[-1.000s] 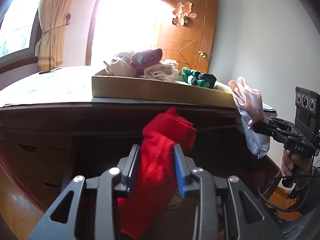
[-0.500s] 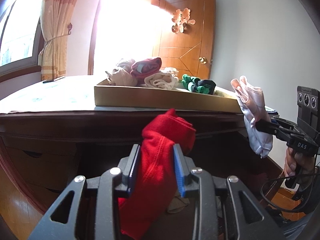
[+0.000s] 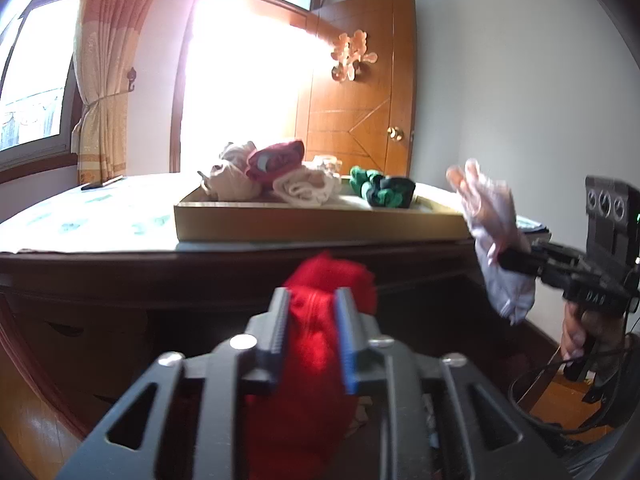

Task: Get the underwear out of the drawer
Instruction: 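Lift both held garments up out of the drawer toward the tray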

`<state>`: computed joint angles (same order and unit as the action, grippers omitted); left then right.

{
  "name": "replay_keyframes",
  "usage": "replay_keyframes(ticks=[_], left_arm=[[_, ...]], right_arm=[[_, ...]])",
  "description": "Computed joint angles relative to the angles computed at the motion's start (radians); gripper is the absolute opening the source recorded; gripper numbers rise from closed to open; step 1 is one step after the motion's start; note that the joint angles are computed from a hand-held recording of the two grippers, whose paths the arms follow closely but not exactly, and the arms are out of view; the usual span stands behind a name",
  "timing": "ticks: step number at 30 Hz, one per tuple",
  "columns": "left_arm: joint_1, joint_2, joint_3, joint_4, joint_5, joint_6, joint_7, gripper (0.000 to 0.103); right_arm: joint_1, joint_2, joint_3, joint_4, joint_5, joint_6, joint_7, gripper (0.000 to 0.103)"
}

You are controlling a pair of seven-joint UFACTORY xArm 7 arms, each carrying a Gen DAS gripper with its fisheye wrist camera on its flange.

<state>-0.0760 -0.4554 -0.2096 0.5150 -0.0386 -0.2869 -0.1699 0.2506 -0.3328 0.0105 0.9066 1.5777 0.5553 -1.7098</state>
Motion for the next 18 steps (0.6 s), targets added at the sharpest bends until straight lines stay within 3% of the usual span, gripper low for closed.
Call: replay_keyframes(ticks=[5, 6, 8, 10, 12, 14, 16, 18], left_arm=[[-0.048, 0.016, 0.065, 0.038, 0.021, 0.049, 0.001, 0.002], [-0.08, 0.023, 0.099, 0.044, 0.018, 0.069, 0.002, 0.002], [-0.21, 0.033, 0.232, 0.055, 0.043, 0.114, -0.02, 0.003], [-0.219, 0.035, 0.251, 0.069, 0.01, 0.153, -0.027, 0.006], [-0.294, 0.03, 0.332, 0.1, -0.013, 0.252, -0.001, 0.02], [-0.324, 0.029, 0.367, 0.149, -0.052, 0.416, 0.035, 0.063], [-0.367, 0.045, 0.41, 0.205, -0.118, 0.581, 0.09, 0.071], [-0.333, 0.076, 0.376, 0.254, -0.116, 0.705, 0.094, 0.071]], right_arm=[[-0.001, 0.003, 0.001, 0.002, -0.006, 0.0, 0.007, 0.026], [-0.001, 0.001, 0.0, 0.001, -0.005, -0.001, 0.007, 0.026], [-0.002, 0.003, 0.001, 0.003, -0.017, -0.001, 0.019, 0.026], [-0.002, 0.009, -0.001, 0.009, -0.035, 0.003, 0.038, 0.026], [0.0, 0.01, -0.003, 0.01, -0.041, 0.005, 0.042, 0.026], [0.001, 0.014, -0.007, 0.013, -0.042, 0.013, 0.041, 0.026], [-0.001, 0.02, -0.009, 0.019, -0.053, 0.018, 0.055, 0.026], [-0.001, 0.022, -0.011, 0.02, -0.055, 0.023, 0.056, 0.026]])
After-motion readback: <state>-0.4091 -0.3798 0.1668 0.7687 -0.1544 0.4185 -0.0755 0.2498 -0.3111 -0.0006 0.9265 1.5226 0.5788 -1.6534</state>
